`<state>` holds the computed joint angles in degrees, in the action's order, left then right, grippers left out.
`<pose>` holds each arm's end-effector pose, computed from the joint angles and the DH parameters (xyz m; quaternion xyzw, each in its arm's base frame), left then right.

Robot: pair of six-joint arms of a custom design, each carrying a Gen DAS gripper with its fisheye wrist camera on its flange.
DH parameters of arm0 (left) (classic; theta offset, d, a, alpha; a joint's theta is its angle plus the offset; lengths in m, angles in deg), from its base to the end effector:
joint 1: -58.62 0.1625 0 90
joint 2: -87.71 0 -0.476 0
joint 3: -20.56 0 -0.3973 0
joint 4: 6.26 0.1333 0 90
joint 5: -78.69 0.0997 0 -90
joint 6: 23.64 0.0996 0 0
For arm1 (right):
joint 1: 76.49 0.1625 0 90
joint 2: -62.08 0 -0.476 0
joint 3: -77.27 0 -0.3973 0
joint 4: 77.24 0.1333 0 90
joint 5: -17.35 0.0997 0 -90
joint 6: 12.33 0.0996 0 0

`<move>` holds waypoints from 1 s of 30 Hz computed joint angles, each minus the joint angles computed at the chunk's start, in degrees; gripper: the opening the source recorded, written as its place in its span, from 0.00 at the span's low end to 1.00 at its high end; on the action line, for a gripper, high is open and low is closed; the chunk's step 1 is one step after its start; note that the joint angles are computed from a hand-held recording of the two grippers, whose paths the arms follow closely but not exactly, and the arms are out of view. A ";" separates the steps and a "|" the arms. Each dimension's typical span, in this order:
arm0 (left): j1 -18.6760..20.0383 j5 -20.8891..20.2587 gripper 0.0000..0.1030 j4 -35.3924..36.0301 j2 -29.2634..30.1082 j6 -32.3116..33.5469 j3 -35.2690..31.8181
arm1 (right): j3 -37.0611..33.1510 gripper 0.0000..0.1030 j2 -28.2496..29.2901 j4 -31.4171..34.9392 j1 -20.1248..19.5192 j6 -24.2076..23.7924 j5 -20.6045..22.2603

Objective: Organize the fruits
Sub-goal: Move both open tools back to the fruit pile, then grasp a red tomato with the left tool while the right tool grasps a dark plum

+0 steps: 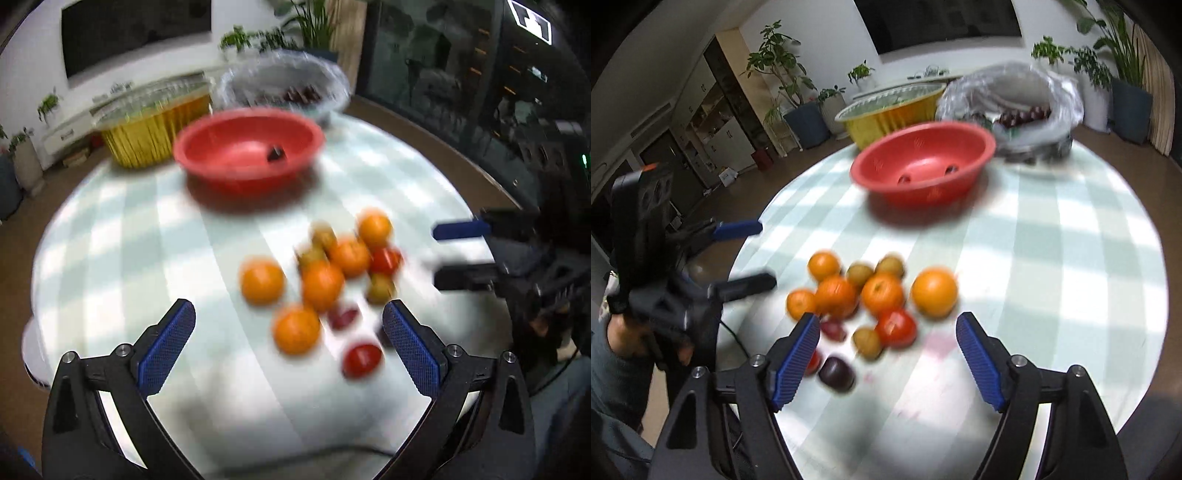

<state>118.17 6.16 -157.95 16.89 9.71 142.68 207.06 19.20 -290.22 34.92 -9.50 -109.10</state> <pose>-0.1228 -0.5310 0.2265 0.5085 0.8429 -0.0856 0.1535 0.2508 -0.4366 0.0836 0.0502 -0.9070 0.3500 0.2290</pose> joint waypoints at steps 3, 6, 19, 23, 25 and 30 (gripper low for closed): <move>0.87 -1.36 1.00 1.88 -2.29 -0.53 2.54 | 0.36 0.77 1.24 0.63 0.49 1.08 0.38; 0.89 -0.88 1.00 2.40 -2.21 -0.57 3.18 | -0.05 0.77 2.38 1.98 1.62 1.34 -0.94; -0.23 -1.68 0.77 6.98 0.64 6.29 2.28 | 0.28 0.70 3.14 2.54 2.60 2.89 -2.97; 0.06 -2.00 0.62 7.62 0.86 6.20 1.33 | 0.44 0.68 3.23 2.59 2.34 2.95 -2.70; 0.22 -2.16 0.52 8.32 0.73 6.22 0.86 | 0.48 0.67 3.41 2.69 2.27 2.71 -2.52; -0.23 -1.15 0.47 7.69 -0.14 5.73 1.50 | 0.46 0.66 3.63 2.50 2.26 2.43 -2.55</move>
<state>117.94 5.01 -150.26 16.75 15.44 144.18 207.52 22.83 -287.72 37.18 -7.07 -111.64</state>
